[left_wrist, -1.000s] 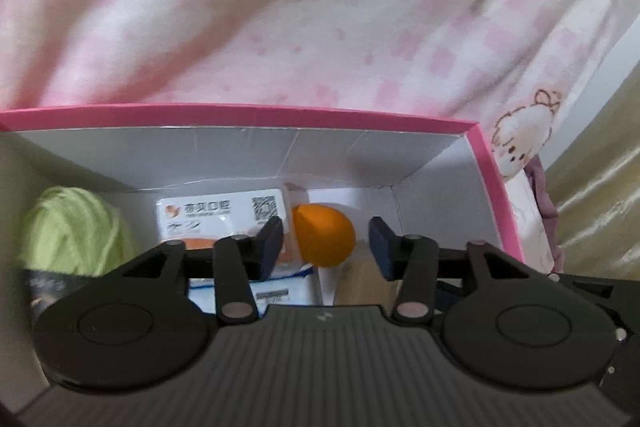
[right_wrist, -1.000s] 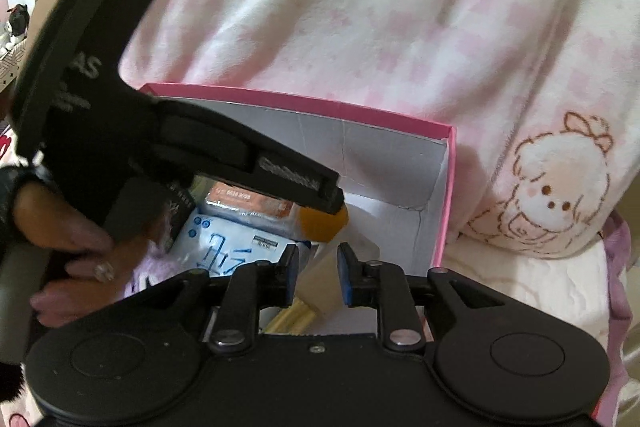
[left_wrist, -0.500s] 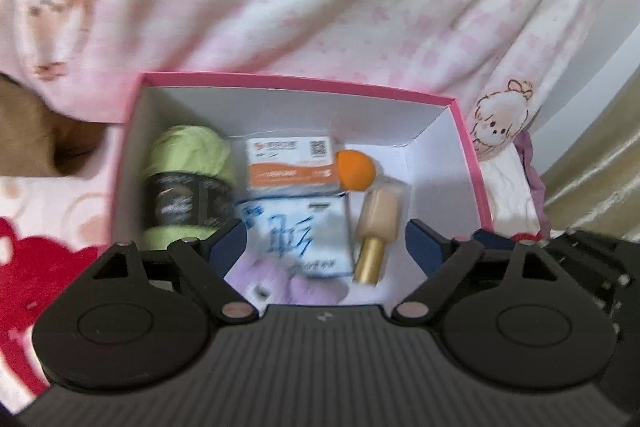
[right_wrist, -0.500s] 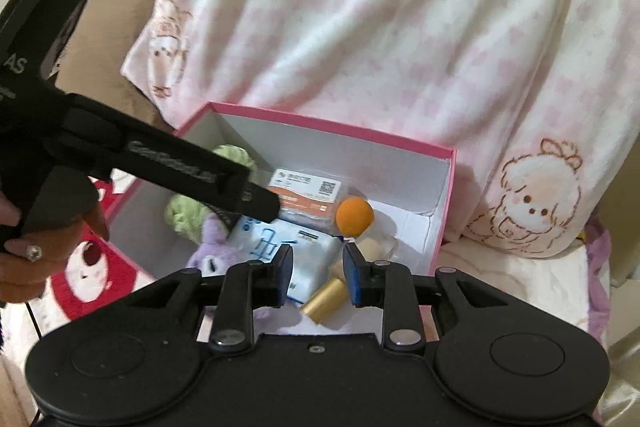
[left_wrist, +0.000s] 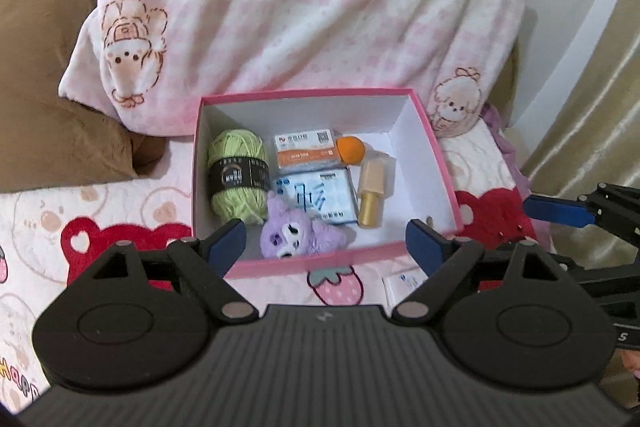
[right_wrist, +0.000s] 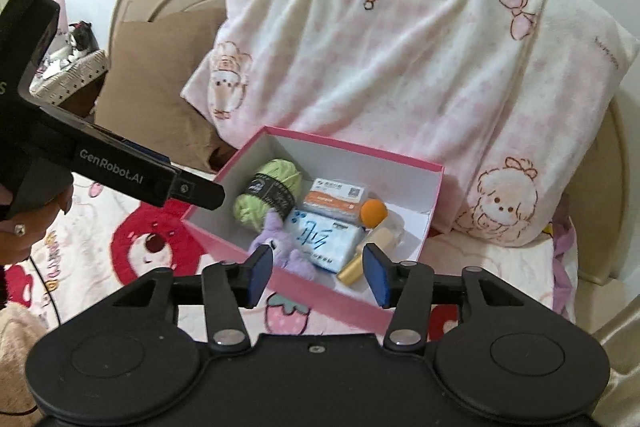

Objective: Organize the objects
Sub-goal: 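Move the right tool down to the white tissue pack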

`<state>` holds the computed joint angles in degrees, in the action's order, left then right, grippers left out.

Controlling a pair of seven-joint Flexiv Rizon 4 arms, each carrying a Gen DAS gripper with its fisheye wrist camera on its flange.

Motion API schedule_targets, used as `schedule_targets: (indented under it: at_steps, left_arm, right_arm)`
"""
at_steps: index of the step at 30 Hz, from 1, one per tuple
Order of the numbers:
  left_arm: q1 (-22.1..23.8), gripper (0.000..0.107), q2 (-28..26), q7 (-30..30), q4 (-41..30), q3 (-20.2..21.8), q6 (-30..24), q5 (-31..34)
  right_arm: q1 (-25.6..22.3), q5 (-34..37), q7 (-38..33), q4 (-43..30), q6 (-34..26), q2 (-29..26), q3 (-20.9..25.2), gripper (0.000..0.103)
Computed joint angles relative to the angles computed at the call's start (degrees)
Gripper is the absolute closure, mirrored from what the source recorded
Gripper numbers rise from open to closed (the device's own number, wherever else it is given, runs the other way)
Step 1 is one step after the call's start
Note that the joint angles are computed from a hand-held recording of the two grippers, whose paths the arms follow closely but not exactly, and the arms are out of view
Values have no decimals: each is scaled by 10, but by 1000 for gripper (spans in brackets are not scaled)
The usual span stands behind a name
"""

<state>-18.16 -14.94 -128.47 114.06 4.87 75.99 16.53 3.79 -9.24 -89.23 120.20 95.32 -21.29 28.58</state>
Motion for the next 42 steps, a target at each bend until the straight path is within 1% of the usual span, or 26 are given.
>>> schedule_targets:
  at_steps: [2, 5, 7, 9, 12, 13, 15, 18, 20, 23, 24, 27, 29, 31, 33, 37, 39, 40, 42]
  left_arm:
    - [7, 20, 11, 11, 23, -11, 12, -17]
    - [13, 20, 21, 27, 50, -23, 25, -42]
    - [6, 20, 24, 16, 59, -18, 29, -36]
    - [-2, 21, 21, 2, 66, -13, 39, -27]
    - [-7, 21, 7, -3, 77, -13, 62, -28]
    - [-12, 21, -1, -7, 78, -9, 69, -26]
    - [-21, 21, -21, -8, 78, -4, 82, -27]
    - [-47, 21, -50, -11, 71, 17, 99, -21]
    - [-59, 21, -67, -9, 72, 26, 118, -27]
    - [-74, 21, -90, 0, 74, 36, 147, -43]
    - [-75, 21, -98, 5, 74, 35, 153, -51]
    - [-50, 22, -125, 22, 82, 2, 189, -84]
    - [-51, 23, -147, 28, 81, 0, 215, -99]
    - [-55, 23, -167, 36, 79, -1, 235, -112]
    - [-55, 23, -190, 44, 76, -4, 266, -122]
    - [-81, 25, -237, 60, 63, 13, 325, -153]
    - [-95, 25, -261, 73, 54, 23, 357, -171]
    - [-102, 25, -269, 81, 49, 27, 363, -182]
    - [-86, 25, -283, 96, 37, 5, 372, -187]
  right_arm:
    - [-1, 4, 1, 19, 6, 12, 2, 45]
    - [-29, 13, -2, 38, 5, 22, 33, 43]
    - [-42, 18, -6, 49, 8, 24, 48, 41]
    - [-44, 20, -4, 61, 18, 22, 49, 40]
    - [-61, 14, 5, 70, 31, 3, 62, 38]
    - [-60, 9, 11, 74, 35, -3, 59, 38]
    - [-41, -1, 24, 81, 47, -13, 36, 38]
    - [-18, -17, 39, 91, 62, -26, 6, 38]
    - [-12, -31, 44, 97, 76, -35, -5, 38]
    - [20, -43, 48, 108, 106, -44, -43, 37]
    - [36, -44, 48, 111, 119, -48, -62, 37]
    - [82, -42, 46, 117, 158, -69, -114, 36]
    - [104, -41, 40, 121, 203, -95, -143, 36]
    - [130, -31, 34, 121, 245, -122, -171, 36]
    - [168, -2, 25, 118, 272, -145, -203, 36]
    - [199, 19, -3, 108, 313, -186, -231, 36]
    - [219, 40, -18, 97, 323, -203, -248, 36]
    - [229, 51, -24, 91, 327, -211, -255, 36]
    - [237, 65, -33, 78, 337, -227, -262, 36]
